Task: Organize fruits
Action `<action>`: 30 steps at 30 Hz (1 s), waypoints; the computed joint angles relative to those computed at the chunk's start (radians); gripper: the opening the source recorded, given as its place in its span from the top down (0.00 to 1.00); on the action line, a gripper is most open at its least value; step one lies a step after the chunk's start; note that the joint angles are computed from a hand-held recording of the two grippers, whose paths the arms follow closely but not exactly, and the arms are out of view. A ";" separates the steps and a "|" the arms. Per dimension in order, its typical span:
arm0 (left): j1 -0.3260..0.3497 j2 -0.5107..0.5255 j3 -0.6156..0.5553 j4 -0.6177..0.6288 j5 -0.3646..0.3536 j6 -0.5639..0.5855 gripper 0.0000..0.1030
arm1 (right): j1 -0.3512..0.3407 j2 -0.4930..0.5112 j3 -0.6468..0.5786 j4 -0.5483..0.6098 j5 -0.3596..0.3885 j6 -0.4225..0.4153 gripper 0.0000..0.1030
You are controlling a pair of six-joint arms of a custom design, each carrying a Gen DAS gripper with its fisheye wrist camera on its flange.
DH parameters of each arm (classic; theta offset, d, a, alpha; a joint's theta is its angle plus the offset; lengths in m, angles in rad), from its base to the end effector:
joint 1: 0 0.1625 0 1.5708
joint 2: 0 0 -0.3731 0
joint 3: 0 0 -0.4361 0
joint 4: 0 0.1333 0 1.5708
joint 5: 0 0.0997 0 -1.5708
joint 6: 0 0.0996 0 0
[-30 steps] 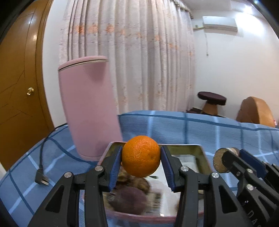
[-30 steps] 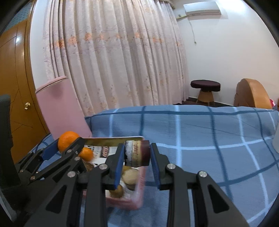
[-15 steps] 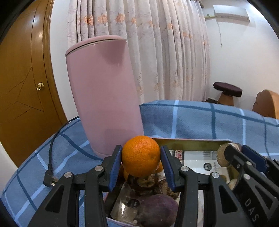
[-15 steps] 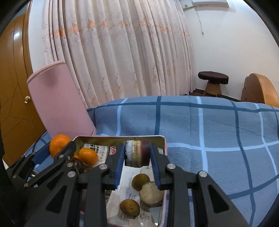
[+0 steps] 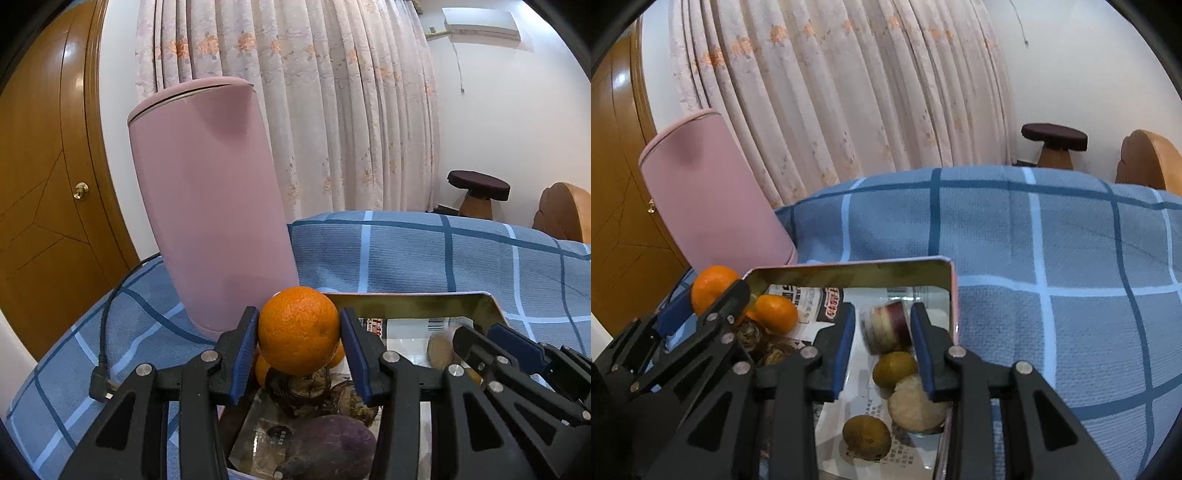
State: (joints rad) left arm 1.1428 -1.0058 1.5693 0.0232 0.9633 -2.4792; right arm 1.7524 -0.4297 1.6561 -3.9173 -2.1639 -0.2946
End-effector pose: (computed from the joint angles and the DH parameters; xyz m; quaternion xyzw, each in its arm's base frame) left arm -0.0683 -0.6078 0.1164 0.3153 0.7924 -0.4169 0.3145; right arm 0.1855 -0.5802 -0.0388 0.0402 -0.8240 0.4932 0.2759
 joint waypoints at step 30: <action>-0.007 -0.056 0.072 0.061 0.069 -0.082 0.26 | 0.012 -0.017 0.128 -0.420 -0.064 -0.029 0.01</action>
State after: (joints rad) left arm 1.1357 -1.0615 1.6409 0.0846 1.0320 -2.5612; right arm 1.7643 -0.4464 1.7844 -4.3368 -2.2281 -0.3232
